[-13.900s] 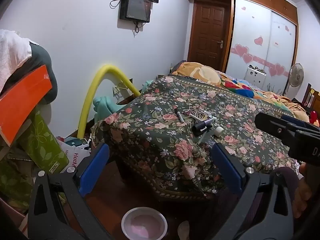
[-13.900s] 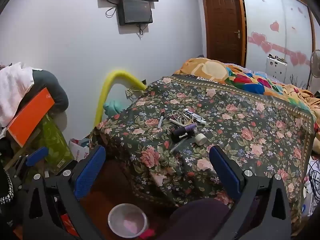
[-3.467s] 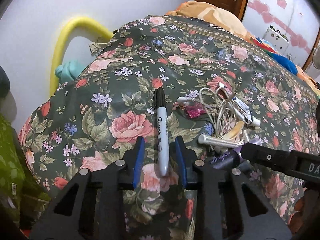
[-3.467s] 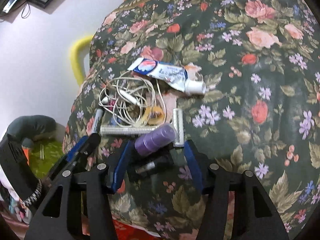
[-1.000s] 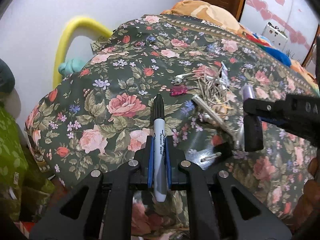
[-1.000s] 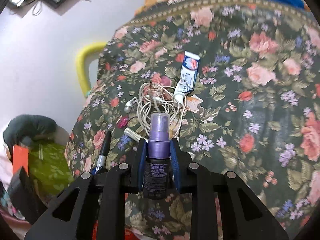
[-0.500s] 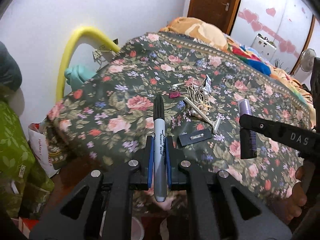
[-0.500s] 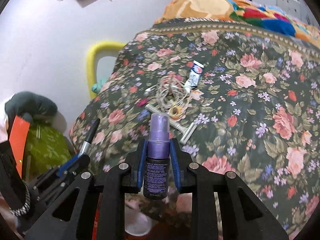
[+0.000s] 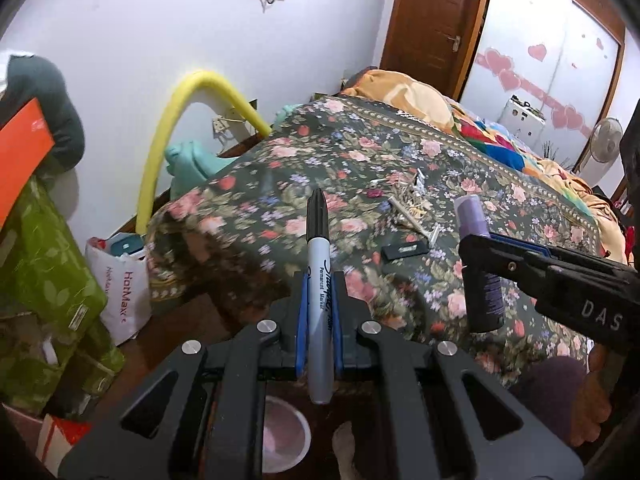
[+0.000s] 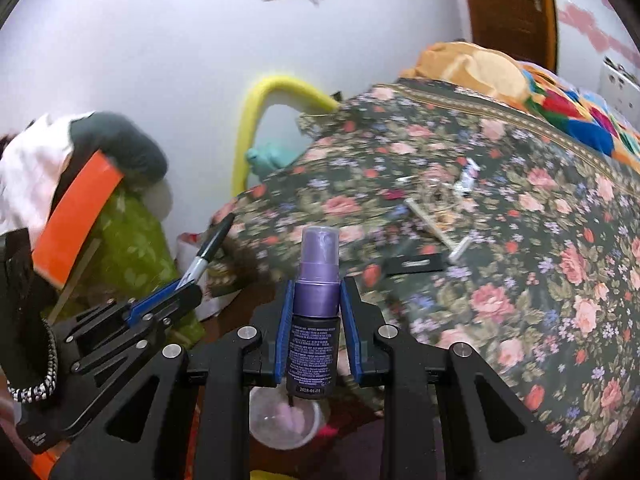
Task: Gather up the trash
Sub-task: 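Carry the marker and spray bottle with both tools down to the white bowl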
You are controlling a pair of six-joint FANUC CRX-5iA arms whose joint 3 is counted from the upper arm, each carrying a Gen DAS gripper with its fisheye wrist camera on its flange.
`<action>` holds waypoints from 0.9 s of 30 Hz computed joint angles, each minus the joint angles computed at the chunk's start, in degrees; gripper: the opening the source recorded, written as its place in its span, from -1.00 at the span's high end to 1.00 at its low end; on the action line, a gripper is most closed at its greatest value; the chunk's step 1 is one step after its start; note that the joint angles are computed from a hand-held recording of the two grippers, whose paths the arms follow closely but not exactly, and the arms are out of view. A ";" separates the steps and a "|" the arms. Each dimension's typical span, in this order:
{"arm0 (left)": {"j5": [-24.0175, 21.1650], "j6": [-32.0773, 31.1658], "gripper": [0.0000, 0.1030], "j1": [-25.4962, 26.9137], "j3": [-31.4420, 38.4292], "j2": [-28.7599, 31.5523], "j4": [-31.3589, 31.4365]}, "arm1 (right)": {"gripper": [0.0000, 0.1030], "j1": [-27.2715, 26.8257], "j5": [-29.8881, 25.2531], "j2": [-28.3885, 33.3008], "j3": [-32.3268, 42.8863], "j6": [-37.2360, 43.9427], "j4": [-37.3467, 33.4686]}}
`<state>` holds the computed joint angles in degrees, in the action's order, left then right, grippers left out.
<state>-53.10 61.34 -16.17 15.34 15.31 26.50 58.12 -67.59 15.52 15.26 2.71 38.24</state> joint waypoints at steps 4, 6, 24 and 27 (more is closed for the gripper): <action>-0.49 -1.38 0.82 2.61 -3.68 -2.60 0.93 | 0.58 1.56 -0.81 2.93 3.67 1.74 -0.44; -0.64 -2.02 0.82 3.77 -5.33 -3.64 1.28 | 0.58 2.20 -1.08 4.38 5.52 2.89 -1.13; -7.93 -1.21 0.82 10.03 -11.66 -4.80 -1.84 | 0.58 2.13 -3.01 13.97 18.12 15.26 -19.27; -9.82 -0.31 0.82 10.65 -11.30 -3.59 -1.36 | 0.58 1.34 -2.77 14.55 18.94 16.37 -23.28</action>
<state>-62.92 61.03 -5.52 4.03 11.72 25.14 59.47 -70.36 30.07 34.21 19.08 14.96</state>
